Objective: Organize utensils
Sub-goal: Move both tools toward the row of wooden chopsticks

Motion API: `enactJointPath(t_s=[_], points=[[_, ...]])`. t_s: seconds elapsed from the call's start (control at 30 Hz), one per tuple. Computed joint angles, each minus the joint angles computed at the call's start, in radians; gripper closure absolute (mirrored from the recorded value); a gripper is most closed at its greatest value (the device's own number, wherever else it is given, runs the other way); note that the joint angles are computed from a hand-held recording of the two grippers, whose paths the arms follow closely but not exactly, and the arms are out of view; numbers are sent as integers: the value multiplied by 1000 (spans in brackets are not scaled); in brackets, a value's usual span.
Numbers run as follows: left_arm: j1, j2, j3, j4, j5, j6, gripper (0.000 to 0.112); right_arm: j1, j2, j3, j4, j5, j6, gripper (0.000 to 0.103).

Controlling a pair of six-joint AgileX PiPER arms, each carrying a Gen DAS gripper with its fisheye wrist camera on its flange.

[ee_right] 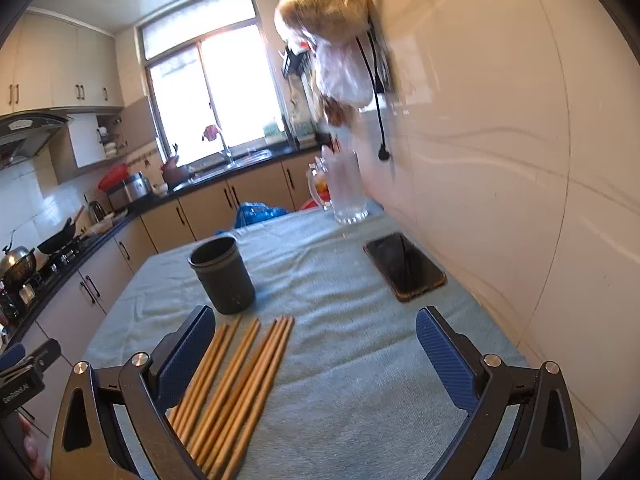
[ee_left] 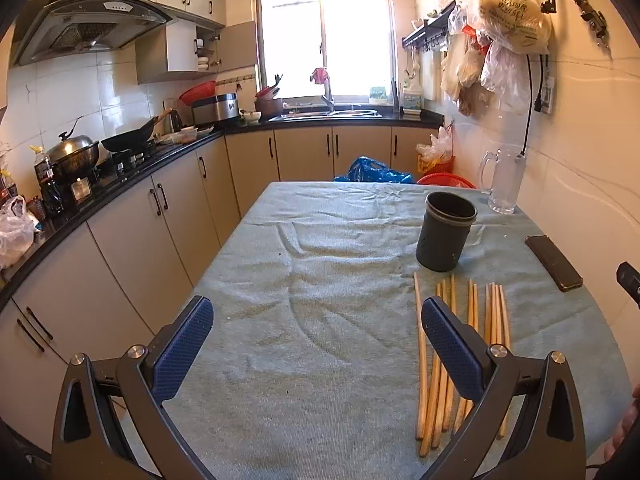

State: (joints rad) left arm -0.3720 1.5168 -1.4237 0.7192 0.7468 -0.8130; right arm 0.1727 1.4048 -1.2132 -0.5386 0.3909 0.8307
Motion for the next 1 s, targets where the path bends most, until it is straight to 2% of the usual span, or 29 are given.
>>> enactJointPath(t_s=[0.13,0.23,0.5,0.63,1.0], points=[[-20,-41,28,32,3,-32,9,58,-58,52,-278,6,258,1],[-42,-71,48,68,15,-62,9,117,-111,99,-521,47,491,1],[-85,-165,102,127,34,-108,9,253,-208,163,-780,185,693,1],[-89,-203,125,132,36,-117,9,331,-243,183,-839,263,710,0],[-52,-271,168,74,26,-92,9,437,-287,198,-845,344,672,0]])
